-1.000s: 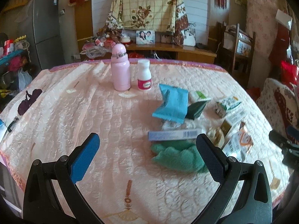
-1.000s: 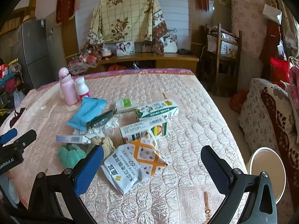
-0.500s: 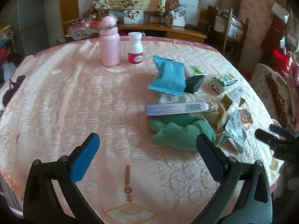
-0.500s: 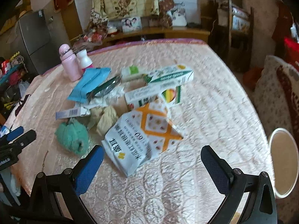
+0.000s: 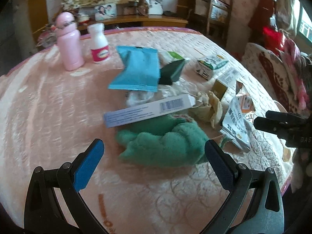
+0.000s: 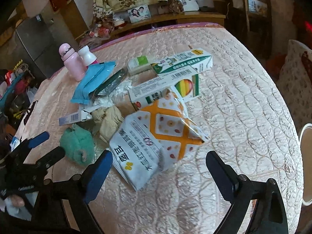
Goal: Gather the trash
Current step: 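Grasp the green towel with the left tool while the right tool grasps the snack bag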
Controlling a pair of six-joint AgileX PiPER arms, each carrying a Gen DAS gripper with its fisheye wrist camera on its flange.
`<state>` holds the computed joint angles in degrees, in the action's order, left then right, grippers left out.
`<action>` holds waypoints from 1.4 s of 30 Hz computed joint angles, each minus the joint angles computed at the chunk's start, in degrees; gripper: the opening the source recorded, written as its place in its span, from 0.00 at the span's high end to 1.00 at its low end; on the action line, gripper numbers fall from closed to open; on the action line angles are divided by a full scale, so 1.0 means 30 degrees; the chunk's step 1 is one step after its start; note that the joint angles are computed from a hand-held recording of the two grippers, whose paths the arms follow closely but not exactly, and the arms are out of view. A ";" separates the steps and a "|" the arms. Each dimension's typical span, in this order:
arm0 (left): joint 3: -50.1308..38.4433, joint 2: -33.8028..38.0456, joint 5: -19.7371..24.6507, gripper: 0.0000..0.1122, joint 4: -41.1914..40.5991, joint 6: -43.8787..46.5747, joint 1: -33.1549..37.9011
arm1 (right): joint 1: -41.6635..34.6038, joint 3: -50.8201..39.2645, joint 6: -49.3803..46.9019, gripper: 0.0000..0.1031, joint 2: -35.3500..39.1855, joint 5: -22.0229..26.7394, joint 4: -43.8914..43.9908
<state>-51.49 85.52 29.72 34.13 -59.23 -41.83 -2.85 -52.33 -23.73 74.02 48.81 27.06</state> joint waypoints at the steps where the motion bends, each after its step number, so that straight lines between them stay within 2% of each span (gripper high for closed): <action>1: -0.0270 0.0376 -0.0017 0.09 -0.0286 0.0454 0.0067 | -0.0144 -0.0040 0.0019 0.07 0.0033 0.0051 -0.0169; 2: -0.0579 0.0726 0.0083 0.09 -0.0695 0.1036 0.0100 | -0.0301 -0.0032 0.0108 0.07 0.0062 -0.0015 -0.0334; 3: -0.0706 0.0902 -0.0059 0.13 -0.1114 0.1565 0.0167 | -0.0496 -0.0006 0.0138 0.07 0.0091 -0.0069 -0.0345; 4: -0.0622 0.0891 -0.0618 0.26 -0.2033 0.2474 0.0369 | -0.0784 0.0007 0.0080 0.07 0.0185 -0.0090 -0.0177; 6: -0.0463 0.0728 -0.1520 0.38 -0.4460 0.4723 0.0893 | -0.1236 -0.0114 0.0002 0.07 0.0585 -0.0039 0.0231; 10: -0.0277 0.0019 -0.1325 0.54 -0.6569 0.6860 0.1108 | -0.1371 -0.0581 -0.0101 0.07 0.1639 -0.0205 0.0862; 14: 0.0134 -0.1058 -0.0704 0.59 -0.7811 0.7824 0.1032 | -0.0701 -0.1100 -0.0018 0.07 0.2494 -0.0986 0.1041; 18: 0.0423 -0.2287 0.0367 0.59 -0.6781 0.6645 0.0194 | -0.0239 -0.1689 -0.0155 0.10 0.3887 -0.1384 0.0755; 20: 0.0452 -0.2693 0.0625 0.59 -0.6903 0.6365 -0.0027 | -0.0173 -0.1189 -0.0737 0.34 0.3419 -0.2051 0.0877; 21: 0.0436 -0.2952 0.0739 0.59 -0.7082 0.6316 -0.0156 | -0.0428 -0.1118 -0.1408 0.57 0.3328 -0.1734 0.1407; 23: 0.0098 -0.3126 0.1105 0.59 -0.6401 0.5472 -0.0828 | -0.1609 -0.1010 -0.3250 0.67 0.3147 -0.0325 0.3258; 24: -0.0113 -0.3091 0.1405 0.59 -0.5704 0.4806 -0.1250 | -0.1909 -0.0872 -0.3675 0.69 0.2957 -0.0149 0.3521; 27: -0.0979 -0.2721 0.2089 0.59 -0.4511 0.3575 -0.2385 | -0.3241 -0.0655 -0.4955 0.88 0.1964 0.0824 0.3971; 28: -0.1319 -0.2533 0.2289 0.59 -0.4305 0.3417 -0.2637 | -0.3991 -0.0580 -0.5727 0.89 0.1582 0.1359 0.4273; 34: -0.2835 -0.1194 0.2950 0.59 -0.3423 0.2111 -0.3584 | -0.6429 -0.0662 -0.7536 0.88 0.0804 0.2940 0.4878; 36: -0.2868 -0.1172 0.3095 0.59 -0.3188 0.1746 -0.3825 | -0.6330 -0.0708 -0.7847 0.65 0.0894 0.3332 0.4713; 37: -0.2885 -0.1182 0.3253 0.59 -0.3119 0.1643 -0.3961 | -0.6105 -0.0560 -0.8041 0.43 0.0956 0.3523 0.4931; 38: -0.2903 -0.1200 0.3436 0.59 -0.3089 0.1605 -0.4071 | -0.5997 -0.0398 -0.8564 0.29 0.1113 0.3624 0.5408; 42: -0.2990 -0.1228 0.4119 0.59 -0.2629 0.1098 -0.4386 | -0.3779 -0.0498 -0.8325 0.28 0.2217 0.1921 0.4889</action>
